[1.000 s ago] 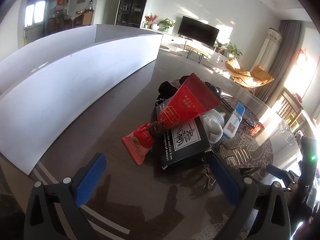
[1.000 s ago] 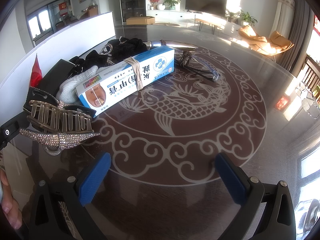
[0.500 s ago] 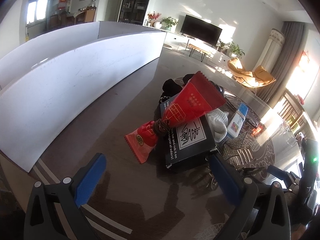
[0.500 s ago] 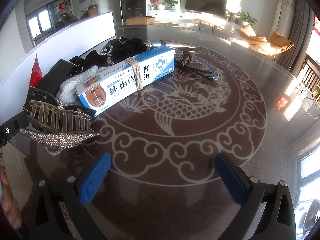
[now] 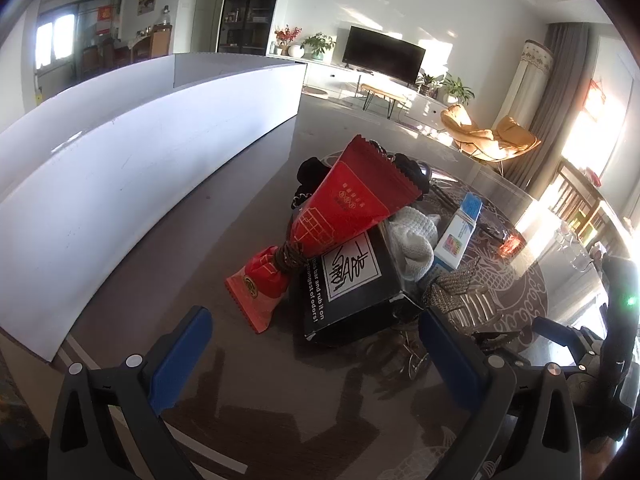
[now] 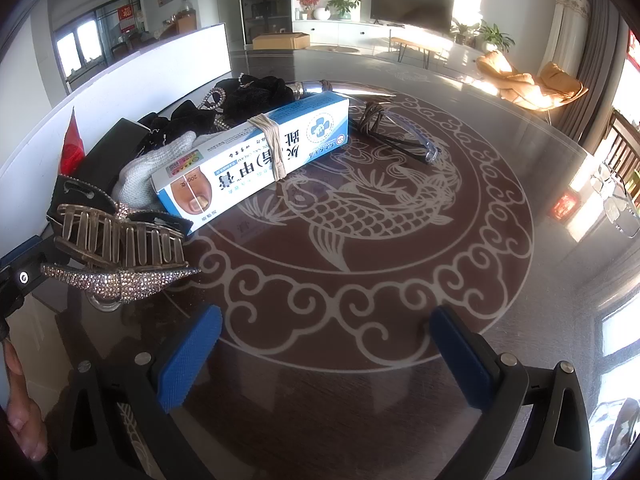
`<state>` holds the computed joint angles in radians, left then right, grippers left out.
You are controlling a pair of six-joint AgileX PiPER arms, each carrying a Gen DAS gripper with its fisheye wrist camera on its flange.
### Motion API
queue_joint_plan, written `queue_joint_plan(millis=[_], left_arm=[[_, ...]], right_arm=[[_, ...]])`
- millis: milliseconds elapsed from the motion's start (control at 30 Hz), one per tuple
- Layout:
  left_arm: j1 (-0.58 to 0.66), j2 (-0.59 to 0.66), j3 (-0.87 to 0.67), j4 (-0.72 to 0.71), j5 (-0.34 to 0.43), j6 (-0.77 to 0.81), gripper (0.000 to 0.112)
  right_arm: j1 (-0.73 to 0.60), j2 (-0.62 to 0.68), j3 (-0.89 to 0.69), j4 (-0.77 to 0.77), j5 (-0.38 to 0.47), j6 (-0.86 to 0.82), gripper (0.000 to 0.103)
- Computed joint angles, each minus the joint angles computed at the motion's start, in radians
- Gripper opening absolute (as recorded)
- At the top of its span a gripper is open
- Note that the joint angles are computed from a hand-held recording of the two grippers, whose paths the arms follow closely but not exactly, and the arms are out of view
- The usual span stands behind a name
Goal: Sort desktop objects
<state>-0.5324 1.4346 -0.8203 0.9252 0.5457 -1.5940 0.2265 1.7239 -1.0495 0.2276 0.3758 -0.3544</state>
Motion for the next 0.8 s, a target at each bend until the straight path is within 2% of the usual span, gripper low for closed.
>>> queue_joint_plan(millis=[67,167,467,633,800], left_arm=[[0.025,0.021,-0.027,-0.045,-0.021,0.062,0.103],[0.025,0.058,-0.07,-0.067,-0.002,0.105,0.103],[0.055,0.066,-0.091,-0.181,0.194,0.207,0.103],[0.082,0.051,-0.092,-0.235,0.16,0.281,0.103],[0.072,0.016,-0.088,-0.22,0.135,0.282,0.103]], right_arm=[[0.0,0.0,0.0,0.0,0.0,0.0,0.103],[0.0,0.0,0.0,0.0,0.0,0.0,0.103],[0.0,0.0,0.0,0.0,0.0,0.0,0.103],[0.0,-0.001,0.001,0.0,0.0,0.0,0.103],[0.0,0.0,0.001,0.0,0.0,0.0,0.103]])
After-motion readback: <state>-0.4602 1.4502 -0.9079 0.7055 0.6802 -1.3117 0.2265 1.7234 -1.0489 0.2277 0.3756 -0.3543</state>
